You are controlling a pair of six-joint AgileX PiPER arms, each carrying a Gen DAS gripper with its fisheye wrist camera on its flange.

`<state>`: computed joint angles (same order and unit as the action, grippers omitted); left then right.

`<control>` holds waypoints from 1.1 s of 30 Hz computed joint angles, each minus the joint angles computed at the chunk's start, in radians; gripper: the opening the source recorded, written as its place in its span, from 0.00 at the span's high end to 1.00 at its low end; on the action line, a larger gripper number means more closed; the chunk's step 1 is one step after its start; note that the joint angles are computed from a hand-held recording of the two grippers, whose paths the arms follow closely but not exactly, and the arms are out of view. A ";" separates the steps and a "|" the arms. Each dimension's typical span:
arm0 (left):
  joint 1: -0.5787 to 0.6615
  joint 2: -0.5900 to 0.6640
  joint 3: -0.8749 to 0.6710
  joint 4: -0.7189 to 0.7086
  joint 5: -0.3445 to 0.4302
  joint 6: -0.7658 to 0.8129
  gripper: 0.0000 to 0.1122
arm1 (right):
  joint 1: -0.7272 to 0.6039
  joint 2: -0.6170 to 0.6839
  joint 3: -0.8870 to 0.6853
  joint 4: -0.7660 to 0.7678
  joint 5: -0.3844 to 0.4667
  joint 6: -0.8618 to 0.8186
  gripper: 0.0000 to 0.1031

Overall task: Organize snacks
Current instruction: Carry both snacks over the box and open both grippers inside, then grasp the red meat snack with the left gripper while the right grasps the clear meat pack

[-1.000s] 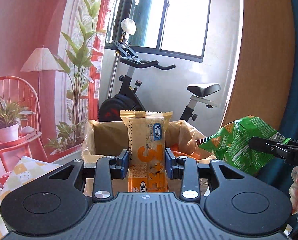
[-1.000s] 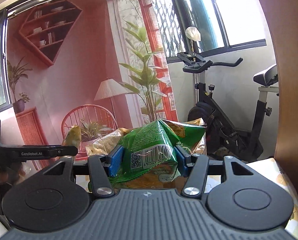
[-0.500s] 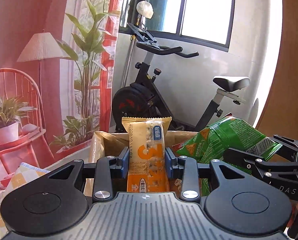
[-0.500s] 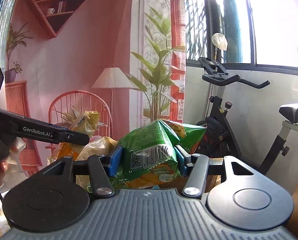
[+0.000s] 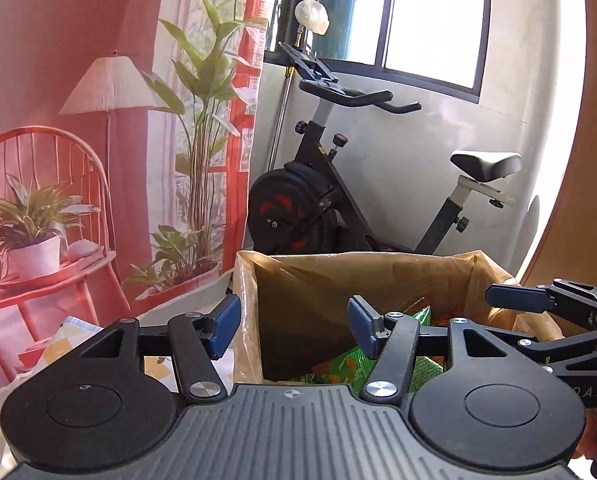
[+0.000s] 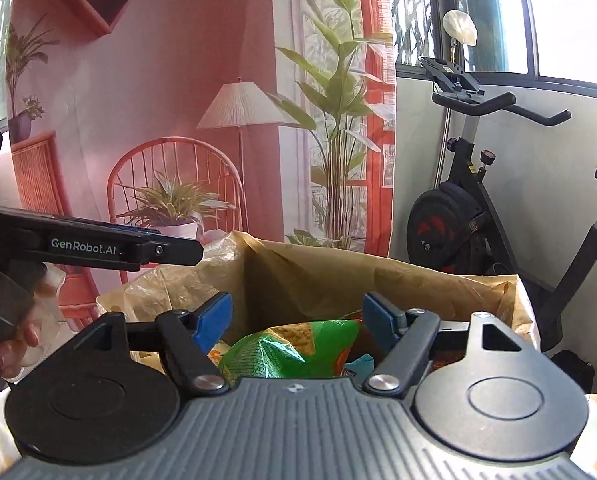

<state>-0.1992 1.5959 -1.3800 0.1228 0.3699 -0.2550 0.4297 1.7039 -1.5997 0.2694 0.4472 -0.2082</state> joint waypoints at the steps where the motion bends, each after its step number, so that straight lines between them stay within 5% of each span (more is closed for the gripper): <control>1: 0.002 -0.032 0.033 0.005 0.000 0.001 0.45 | -0.001 -0.016 0.016 0.011 -0.004 -0.003 0.27; 12: -0.013 -0.369 0.385 0.052 0.058 -0.062 0.46 | -0.015 -0.348 0.404 0.180 -0.107 -0.059 0.27; 19: -0.060 -0.465 0.570 0.144 0.027 -0.194 0.48 | 0.018 -0.521 0.658 -0.039 -0.164 0.233 0.34; 22: -0.093 -0.463 0.627 0.231 0.001 -0.276 0.51 | 0.045 -0.554 0.751 -0.233 -0.172 0.496 0.40; 33: -0.078 -0.406 0.730 0.262 -0.074 -0.294 0.54 | 0.132 -0.489 0.860 -0.439 -0.036 0.830 0.47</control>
<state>-0.2771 1.1902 -0.6503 0.3843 0.2961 -0.5492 0.5614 1.2150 -0.7399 -0.1701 0.4109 0.6215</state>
